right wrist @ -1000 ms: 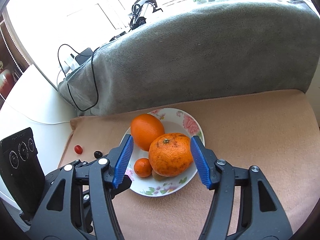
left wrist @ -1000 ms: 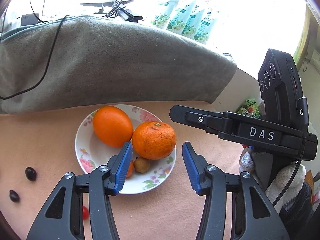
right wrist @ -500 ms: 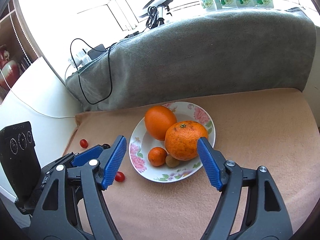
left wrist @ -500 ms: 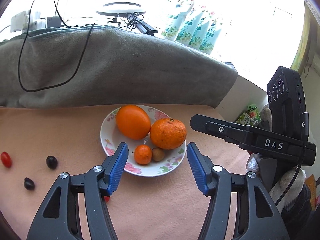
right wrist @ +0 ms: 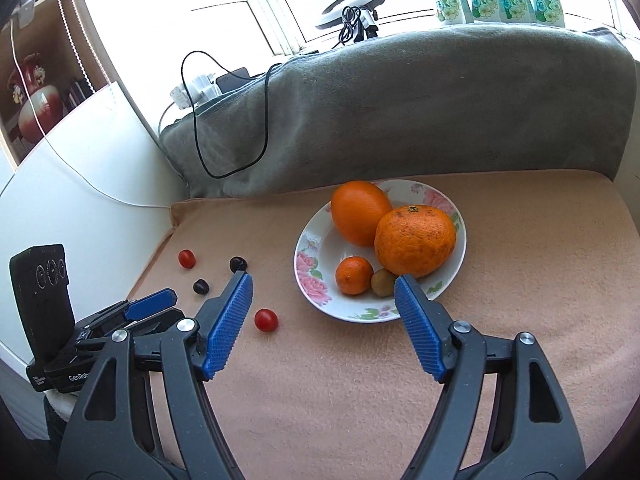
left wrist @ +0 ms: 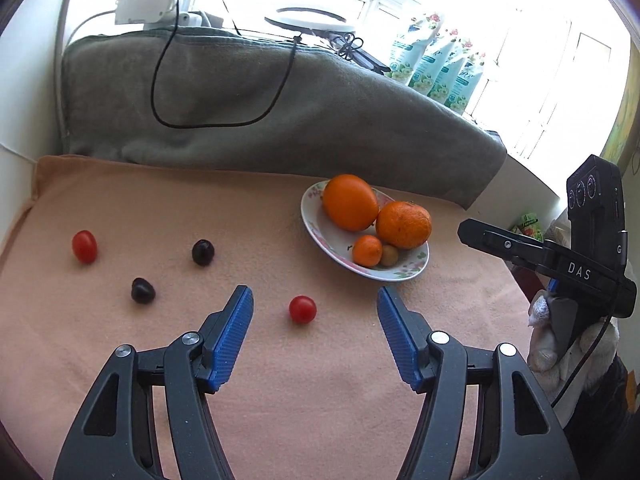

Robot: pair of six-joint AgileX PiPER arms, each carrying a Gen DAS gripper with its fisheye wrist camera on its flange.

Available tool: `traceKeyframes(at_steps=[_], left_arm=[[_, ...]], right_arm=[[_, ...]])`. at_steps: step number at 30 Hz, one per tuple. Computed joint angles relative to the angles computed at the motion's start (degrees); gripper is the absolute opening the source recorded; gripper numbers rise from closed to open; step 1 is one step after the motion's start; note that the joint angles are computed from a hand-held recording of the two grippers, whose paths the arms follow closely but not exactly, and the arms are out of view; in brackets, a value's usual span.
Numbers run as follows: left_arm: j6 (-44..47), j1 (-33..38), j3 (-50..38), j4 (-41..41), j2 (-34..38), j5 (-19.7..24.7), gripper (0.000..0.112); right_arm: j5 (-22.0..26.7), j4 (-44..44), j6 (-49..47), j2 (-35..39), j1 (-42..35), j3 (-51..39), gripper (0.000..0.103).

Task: Organize fruits
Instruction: 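Withdraw both tools from the plate toward the loose fruits on the cloth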

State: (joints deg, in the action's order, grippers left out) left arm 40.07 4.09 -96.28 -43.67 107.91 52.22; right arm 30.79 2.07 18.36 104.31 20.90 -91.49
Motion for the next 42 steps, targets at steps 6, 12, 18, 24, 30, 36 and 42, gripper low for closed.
traceKeyframes(at_steps=[6,12,18,24,30,36,42], left_arm=[[3.42,4.72,7.08,-0.80,-3.84,-1.23,0.064],[5.23,9.80,12.30,-1.60,-7.19,-2.31,0.064],[6.65,13.58,17.33,-1.00,-9.72,-3.91,0.064],[6.90,16.94,18.99,-0.50,-8.93,-3.95,0.064],[7.01,17.31,18.93,-0.56,-7.22,-3.90,0.064],[6.90,17.36,18.54,-0.62,-5.91,-3.65,0.064],[6.56,17.15,18.07,-0.52,-4.92,-3.52,0.064]], right_arm=[[-0.10,-2.70,0.22,0.59,3.98,-0.56,0.076],[0.78,-2.05,-2.20,2.50,7.67,-1.96,0.076],[2.65,-1.06,-3.65,6.60,10.29,-5.68,0.076],[4.60,-4.81,-0.73,9.56,11.80,-8.01,0.076],[7.16,-7.07,1.40,12.93,11.66,-10.94,0.076],[10.46,-8.53,2.12,17.07,11.17,-15.49,0.066],[13.61,-9.79,2.68,20.89,10.70,-20.64,0.056]])
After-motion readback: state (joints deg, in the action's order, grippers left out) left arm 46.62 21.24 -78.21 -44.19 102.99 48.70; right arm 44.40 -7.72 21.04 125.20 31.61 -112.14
